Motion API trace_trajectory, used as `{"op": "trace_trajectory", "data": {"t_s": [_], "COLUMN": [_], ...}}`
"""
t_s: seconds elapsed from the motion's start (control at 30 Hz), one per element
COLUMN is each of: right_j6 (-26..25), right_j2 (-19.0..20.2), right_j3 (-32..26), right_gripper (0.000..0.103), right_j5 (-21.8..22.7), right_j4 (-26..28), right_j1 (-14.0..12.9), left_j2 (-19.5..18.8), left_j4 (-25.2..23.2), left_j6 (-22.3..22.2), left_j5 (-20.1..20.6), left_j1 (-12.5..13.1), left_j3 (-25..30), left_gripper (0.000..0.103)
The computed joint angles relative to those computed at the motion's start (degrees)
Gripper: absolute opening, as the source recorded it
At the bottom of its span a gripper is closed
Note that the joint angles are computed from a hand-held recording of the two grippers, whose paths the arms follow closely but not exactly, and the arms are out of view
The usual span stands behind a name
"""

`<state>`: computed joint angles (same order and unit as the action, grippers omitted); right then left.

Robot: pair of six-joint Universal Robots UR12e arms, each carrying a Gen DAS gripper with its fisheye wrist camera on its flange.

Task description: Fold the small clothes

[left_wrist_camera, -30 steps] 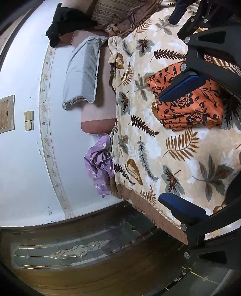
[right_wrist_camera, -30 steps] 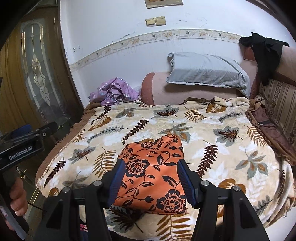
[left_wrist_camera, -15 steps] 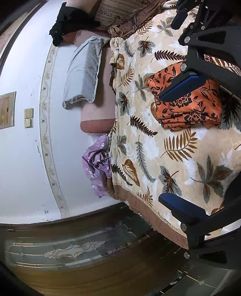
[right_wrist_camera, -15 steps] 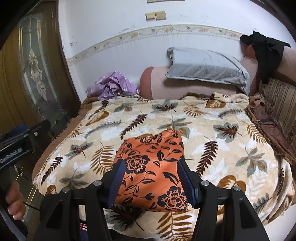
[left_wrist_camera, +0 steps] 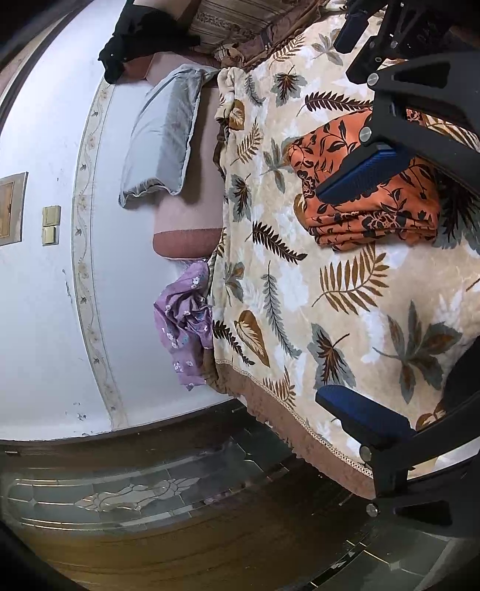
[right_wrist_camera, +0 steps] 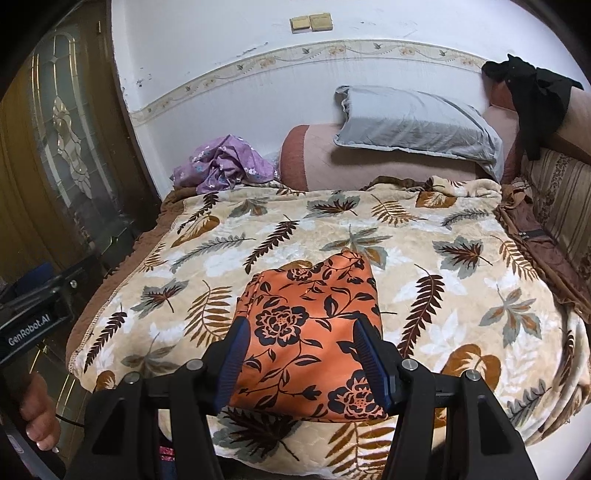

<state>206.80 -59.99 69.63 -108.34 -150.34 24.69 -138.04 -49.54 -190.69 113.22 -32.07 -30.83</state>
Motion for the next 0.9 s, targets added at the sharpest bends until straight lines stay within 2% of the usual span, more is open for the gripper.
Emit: {"op": "trace_trajectory", "data": {"t_s": [0.2, 0.6, 0.9], "right_j6": [-0.80, -2.35, -2.60], "right_j2": [0.10, -1.36, -1.74], "right_j3": [-0.69, 0.50, 0.90], "right_gripper": [0.062, 0.062, 0.062], "right_j5": [-1.12, -4.10, -5.00], "right_j4": [-0.05, -3.56, -3.85], "right_j1": [0.52, 1.56, 1.72], "left_j2": [0.90, 3.55, 3.73], "left_j4": [1.74, 7.63, 7.19], "left_j6": [-0.33, 1.42, 1.30], "left_j5": [0.35, 2.30, 2.33], "left_j1": [0.09, -0.68, -0.81], "left_j3": [-1.52, -5.00, -4.76], "left_gripper": [0.098, 0.098, 0.098]}}
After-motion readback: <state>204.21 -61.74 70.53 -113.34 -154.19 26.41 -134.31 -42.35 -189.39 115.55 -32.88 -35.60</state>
